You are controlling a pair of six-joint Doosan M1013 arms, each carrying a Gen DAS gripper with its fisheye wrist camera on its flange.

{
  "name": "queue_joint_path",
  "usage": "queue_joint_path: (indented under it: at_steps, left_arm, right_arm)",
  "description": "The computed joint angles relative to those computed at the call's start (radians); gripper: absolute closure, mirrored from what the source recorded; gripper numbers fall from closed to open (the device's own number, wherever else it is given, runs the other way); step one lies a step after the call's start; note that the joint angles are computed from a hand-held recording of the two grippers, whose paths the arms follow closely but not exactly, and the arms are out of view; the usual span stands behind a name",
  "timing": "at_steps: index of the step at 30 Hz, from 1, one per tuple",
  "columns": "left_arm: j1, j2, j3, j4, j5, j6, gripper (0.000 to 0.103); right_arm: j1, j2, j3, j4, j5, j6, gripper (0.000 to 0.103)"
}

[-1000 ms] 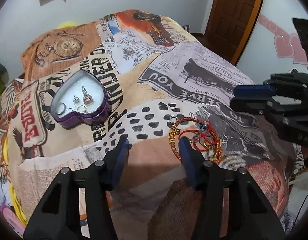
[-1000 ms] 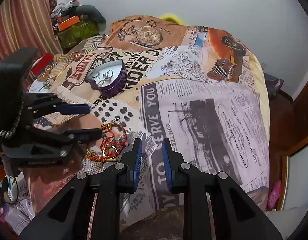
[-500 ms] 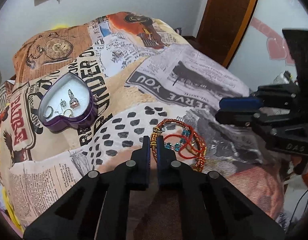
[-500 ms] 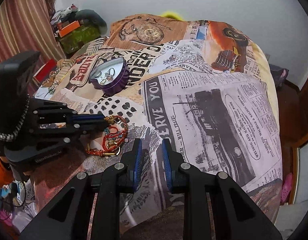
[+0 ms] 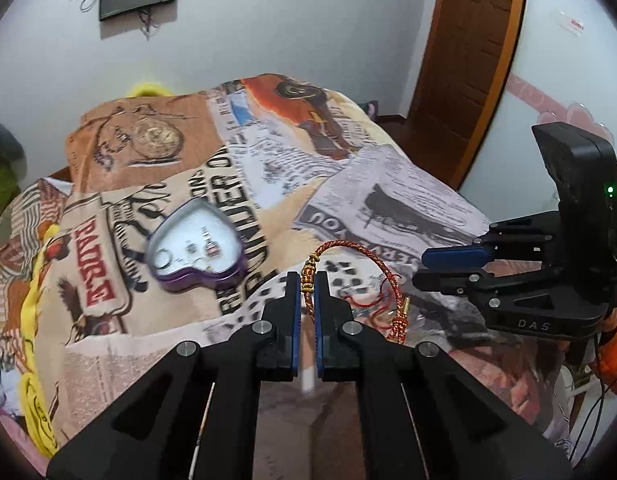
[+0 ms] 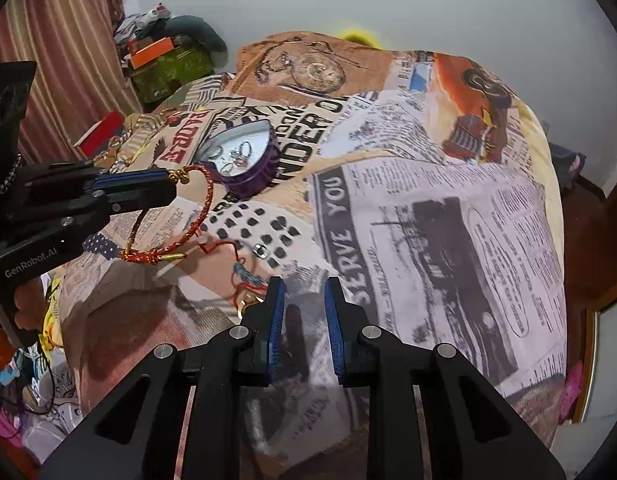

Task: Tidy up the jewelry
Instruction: 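Lift the bracelet with the left tool while the right tool grasps a blue-beaded charm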

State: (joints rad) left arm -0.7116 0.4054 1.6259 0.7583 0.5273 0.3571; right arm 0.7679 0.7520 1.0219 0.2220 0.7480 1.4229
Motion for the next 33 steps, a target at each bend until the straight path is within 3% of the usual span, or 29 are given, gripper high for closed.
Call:
queue_joint_path:
  at_steps: [7, 16, 20, 25, 33]
  left_arm:
    - [0.011, -0.027, 0.056, 0.015, -0.009, -0.056, 0.099]
    - [0.016, -0.030, 0.104, 0.038, -0.004, -0.110, 0.099]
    - [0.013, -0.037, 0.119, 0.074, -0.012, -0.153, 0.099]
    - [0.007, -0.045, 0.126, 0.115, -0.001, -0.190, 0.099]
    - [-0.006, -0.070, 0.126, 0.232, 0.047, -0.309, 0.099]
  right_arm:
    - [0.016, 0.044, -0.076, -0.042, 0.048, -0.012, 0.084]
    - [0.042, 0.121, -0.205, -0.110, 0.180, -0.058, 0.084]
    - [0.051, 0.127, -0.210, -0.146, 0.179, -0.079, 0.085]
    - [0.040, 0.132, -0.213, -0.079, 0.182, -0.096, 0.094]
    - [0.031, 0.116, -0.199, -0.025, 0.173, -0.098, 0.094]
